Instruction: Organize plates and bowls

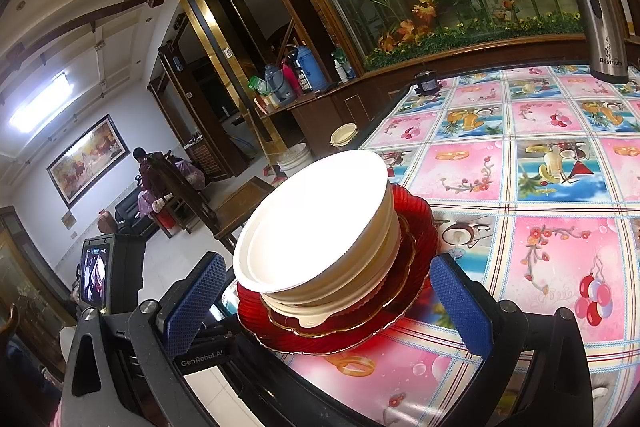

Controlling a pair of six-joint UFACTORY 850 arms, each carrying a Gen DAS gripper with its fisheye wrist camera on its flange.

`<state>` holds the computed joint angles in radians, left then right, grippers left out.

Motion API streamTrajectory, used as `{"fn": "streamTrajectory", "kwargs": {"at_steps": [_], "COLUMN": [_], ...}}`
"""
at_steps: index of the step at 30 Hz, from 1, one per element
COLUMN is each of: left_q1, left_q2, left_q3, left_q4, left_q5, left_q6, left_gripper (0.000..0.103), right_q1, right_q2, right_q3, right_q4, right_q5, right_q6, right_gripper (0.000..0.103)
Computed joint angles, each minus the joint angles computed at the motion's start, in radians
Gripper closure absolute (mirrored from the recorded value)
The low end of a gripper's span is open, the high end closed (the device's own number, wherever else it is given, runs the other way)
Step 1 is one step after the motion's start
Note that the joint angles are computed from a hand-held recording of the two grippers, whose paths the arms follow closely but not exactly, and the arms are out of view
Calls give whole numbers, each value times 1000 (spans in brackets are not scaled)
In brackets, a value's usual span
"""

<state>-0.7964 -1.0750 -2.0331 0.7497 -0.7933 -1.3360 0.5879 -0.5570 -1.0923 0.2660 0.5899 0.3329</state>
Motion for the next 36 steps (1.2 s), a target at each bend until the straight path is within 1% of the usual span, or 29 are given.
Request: {"fn": "streamTrajectory", "kwargs": {"at_steps": [13, 36], "left_q1": [-13, -12], "left_q2": [2, -13], "left_q3": [3, -23], "left_q4": [80, 66], "left_q5": [-32, -48], "left_q6": [-47, -22], "left_gripper": [16, 16], "right_q1": [0, -2], "right_q2": [-1, -2], "right_q3": [-2, -5], "right_q4": [1, -7], "right_q5": [-2, -9], "right_q6": [-1, 6], "right_gripper": [0, 0]}}
